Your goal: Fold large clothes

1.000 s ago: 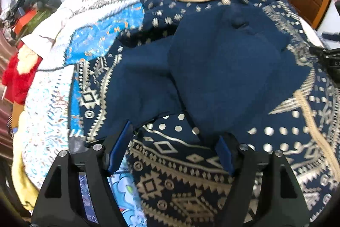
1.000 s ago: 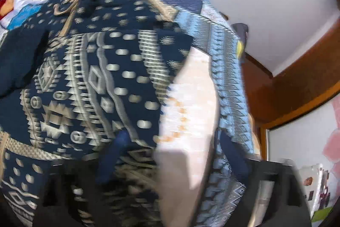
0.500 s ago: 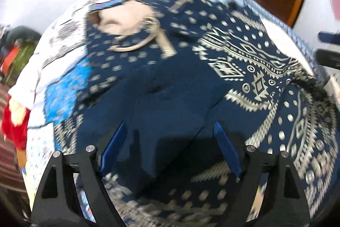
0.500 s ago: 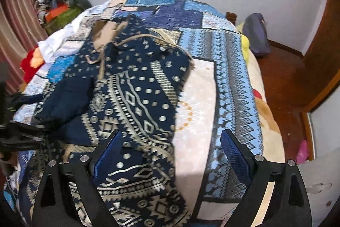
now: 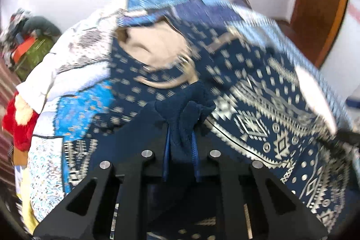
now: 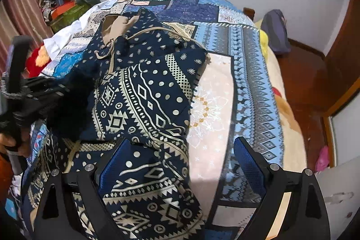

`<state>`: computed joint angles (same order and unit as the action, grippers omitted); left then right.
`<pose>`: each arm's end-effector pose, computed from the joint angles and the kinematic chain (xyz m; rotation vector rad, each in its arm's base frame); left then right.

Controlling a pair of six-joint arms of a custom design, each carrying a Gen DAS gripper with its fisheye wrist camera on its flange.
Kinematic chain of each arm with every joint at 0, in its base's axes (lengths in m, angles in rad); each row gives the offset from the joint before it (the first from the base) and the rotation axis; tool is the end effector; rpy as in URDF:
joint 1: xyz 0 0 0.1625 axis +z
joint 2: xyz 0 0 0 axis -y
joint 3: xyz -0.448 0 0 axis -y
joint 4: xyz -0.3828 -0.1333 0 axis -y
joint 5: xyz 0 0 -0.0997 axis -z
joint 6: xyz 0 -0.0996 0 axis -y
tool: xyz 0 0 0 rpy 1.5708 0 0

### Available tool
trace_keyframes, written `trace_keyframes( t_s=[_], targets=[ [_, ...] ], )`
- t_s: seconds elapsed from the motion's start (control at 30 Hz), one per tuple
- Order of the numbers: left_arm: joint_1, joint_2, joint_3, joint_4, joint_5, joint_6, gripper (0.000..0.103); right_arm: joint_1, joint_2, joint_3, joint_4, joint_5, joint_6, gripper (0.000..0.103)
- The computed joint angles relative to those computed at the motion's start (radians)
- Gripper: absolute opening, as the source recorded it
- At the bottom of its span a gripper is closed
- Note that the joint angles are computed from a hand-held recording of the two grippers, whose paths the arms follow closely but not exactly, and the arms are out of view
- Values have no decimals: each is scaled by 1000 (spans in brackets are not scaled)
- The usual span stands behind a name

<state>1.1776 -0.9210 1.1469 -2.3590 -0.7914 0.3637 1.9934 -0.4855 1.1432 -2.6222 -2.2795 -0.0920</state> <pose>-0.1058 -0.7857 0.4267 0.5936 2.2280 -0.6751 0.3989 -0.7200 0.1060 0.4459 -2.4004 0.6272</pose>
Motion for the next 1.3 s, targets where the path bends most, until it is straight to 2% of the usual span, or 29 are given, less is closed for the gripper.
trace_keyframes(
  t_s=[0.23, 0.43, 0.5, 0.6, 0.67, 0.77, 0.87, 1.0, 1.1, 1.17, 1.3],
  targets=[
    [50, -71, -75, 1, -58, -37, 18, -3, 51, -92, 53, 17, 18, 92],
    [125, -113, -73, 69, -50, -121, 18, -1, 104, -185, 119, 26, 41, 92],
    [153, -125, -58, 111, -45, -159, 23, 0, 120, -208, 145, 23, 49, 92],
    [189, -144, -23, 167, -29, -212, 41, 2, 136, -221, 171, 10, 55, 92],
    [212, -155, -7, 222, -9, -255, 59, 4, 141, -221, 186, 0, 59, 92],
    [242, -172, 20, 276, 6, -306, 63, 8, 143, -215, 196, -17, 59, 92],
    [262, -193, 30, 339, -24, -346, 65, 10, 140, -204, 195, -35, 57, 92],
    [249, -225, 37, 354, -30, -328, 67, 11, 131, -193, 190, -48, 48, 92],
    [221, -238, 23, 303, -16, -277, 71, 13, 128, -196, 174, -56, 31, 92],
    [205, -233, -5, 262, -20, -246, 80, 14, 127, -204, 155, -57, 10, 92],
    [184, -153, -147, 244, -28, -198, 85, 15, 139, -247, 116, -57, -37, 92]
  ],
)
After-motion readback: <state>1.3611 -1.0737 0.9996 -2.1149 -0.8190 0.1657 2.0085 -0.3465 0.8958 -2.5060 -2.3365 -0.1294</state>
